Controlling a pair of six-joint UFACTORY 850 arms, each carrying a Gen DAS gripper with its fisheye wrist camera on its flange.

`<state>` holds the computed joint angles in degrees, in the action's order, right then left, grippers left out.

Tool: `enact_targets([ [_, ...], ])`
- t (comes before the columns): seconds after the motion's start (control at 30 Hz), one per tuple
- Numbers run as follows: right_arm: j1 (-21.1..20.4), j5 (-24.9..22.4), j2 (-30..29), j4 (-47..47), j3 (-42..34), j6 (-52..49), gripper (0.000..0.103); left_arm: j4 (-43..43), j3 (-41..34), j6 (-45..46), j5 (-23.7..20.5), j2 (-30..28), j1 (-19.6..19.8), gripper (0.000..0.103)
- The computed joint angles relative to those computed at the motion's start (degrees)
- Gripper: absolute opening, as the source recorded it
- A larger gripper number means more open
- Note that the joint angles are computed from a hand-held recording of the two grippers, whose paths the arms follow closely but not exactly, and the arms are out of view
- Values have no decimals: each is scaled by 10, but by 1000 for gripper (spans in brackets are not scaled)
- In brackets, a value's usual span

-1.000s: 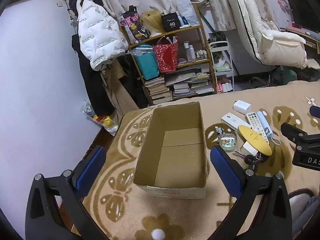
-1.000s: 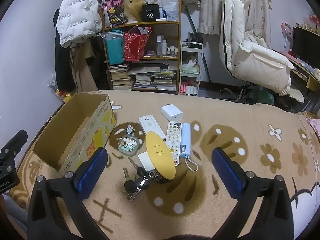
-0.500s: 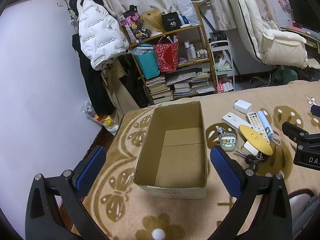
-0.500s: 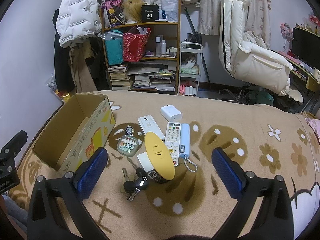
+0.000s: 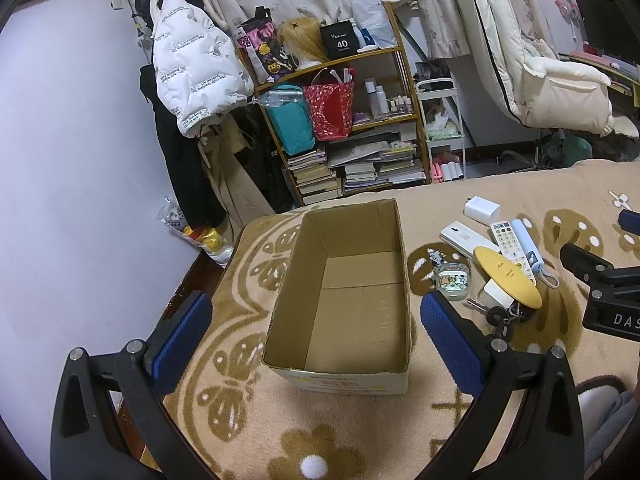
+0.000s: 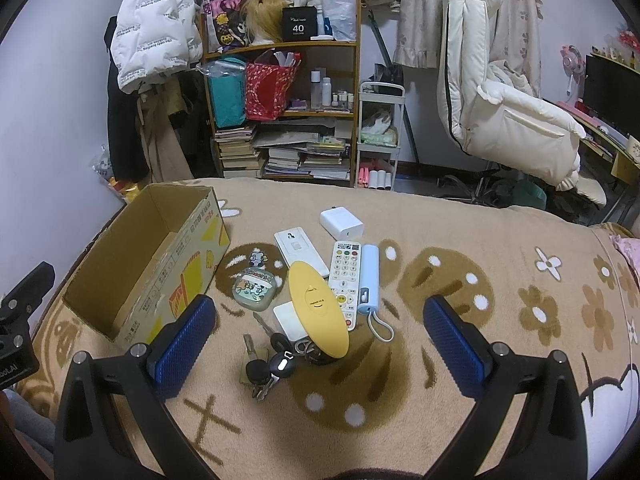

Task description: Organize rigid objects

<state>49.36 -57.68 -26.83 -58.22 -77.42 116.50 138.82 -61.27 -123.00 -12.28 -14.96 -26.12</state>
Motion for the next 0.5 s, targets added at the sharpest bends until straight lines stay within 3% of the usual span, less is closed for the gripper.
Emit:
enact_targets([
  [0.5, -2, 2, 5, 0, 7, 0, 103, -3, 0, 2, -1, 0, -1, 103],
])
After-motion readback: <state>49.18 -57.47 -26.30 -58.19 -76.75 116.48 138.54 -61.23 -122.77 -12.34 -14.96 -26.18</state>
